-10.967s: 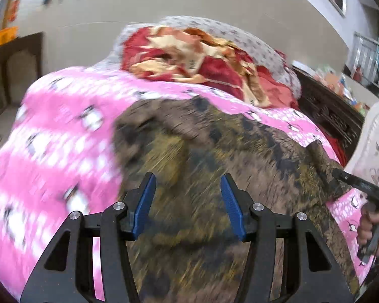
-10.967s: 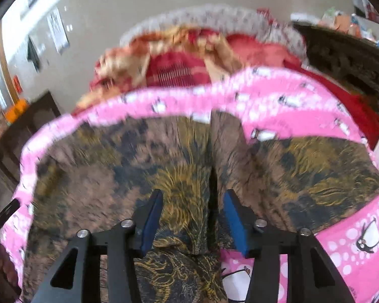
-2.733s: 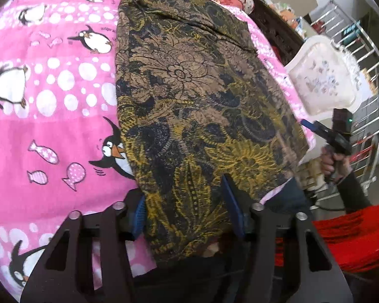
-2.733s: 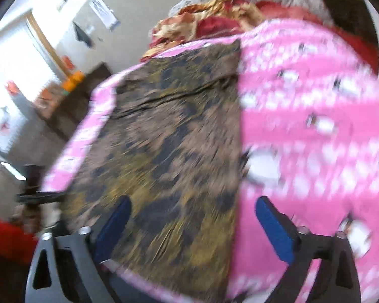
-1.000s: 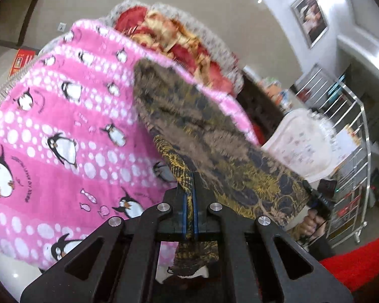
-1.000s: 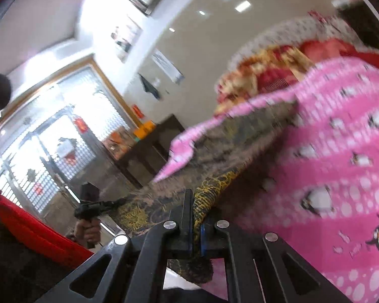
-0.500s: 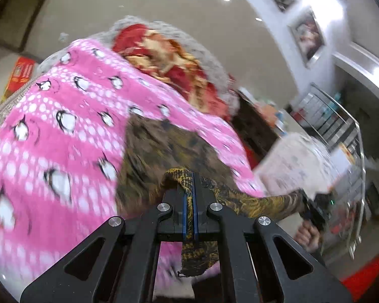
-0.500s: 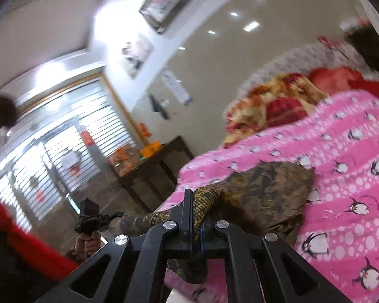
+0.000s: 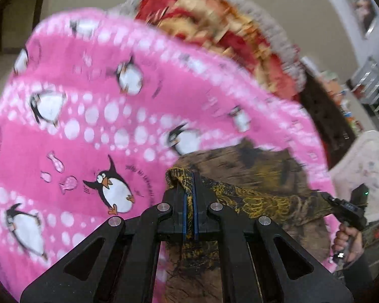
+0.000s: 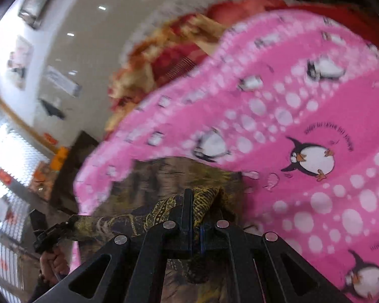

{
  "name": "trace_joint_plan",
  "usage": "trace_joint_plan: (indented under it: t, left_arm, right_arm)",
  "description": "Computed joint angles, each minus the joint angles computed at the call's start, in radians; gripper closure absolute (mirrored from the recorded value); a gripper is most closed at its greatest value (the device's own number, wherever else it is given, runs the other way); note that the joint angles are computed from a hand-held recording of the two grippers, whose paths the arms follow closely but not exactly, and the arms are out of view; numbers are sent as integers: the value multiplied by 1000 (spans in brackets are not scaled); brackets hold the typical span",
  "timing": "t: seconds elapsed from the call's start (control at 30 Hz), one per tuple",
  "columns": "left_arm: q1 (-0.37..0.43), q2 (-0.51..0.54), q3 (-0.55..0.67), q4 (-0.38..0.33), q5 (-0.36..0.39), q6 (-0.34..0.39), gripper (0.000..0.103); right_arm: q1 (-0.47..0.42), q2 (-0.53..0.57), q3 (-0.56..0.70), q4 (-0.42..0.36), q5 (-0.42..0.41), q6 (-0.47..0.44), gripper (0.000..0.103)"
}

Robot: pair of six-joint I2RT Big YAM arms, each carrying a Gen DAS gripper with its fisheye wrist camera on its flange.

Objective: Fold small clothes

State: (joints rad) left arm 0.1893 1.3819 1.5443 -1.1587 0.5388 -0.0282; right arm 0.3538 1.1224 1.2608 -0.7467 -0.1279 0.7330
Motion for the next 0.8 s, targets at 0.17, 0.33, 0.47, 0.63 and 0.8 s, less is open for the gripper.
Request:
trace_joint_plan:
  t: [0.17,0.33,0.47,0.63,0.8]
  left_arm:
    - [-2,15,-75,44,-34,-14,98]
    - [51,10,-112,72,80,-47,98]
    - [89,-20,-91,22,76,-30,82]
    - [145,-112,-95,55,113,-37,64]
    - [-26,-229,-166,58,68,77,64]
  right_arm:
    - [-52,67,-15,2,-81,72,100]
    - [-81,50,-44,41,-147,64,100]
    - [-119,-3,-58,28,-195,102,91]
    - [-71,-111,-26,-37,-44,46,77]
    - [168,-44,111,-193,162,-160,77]
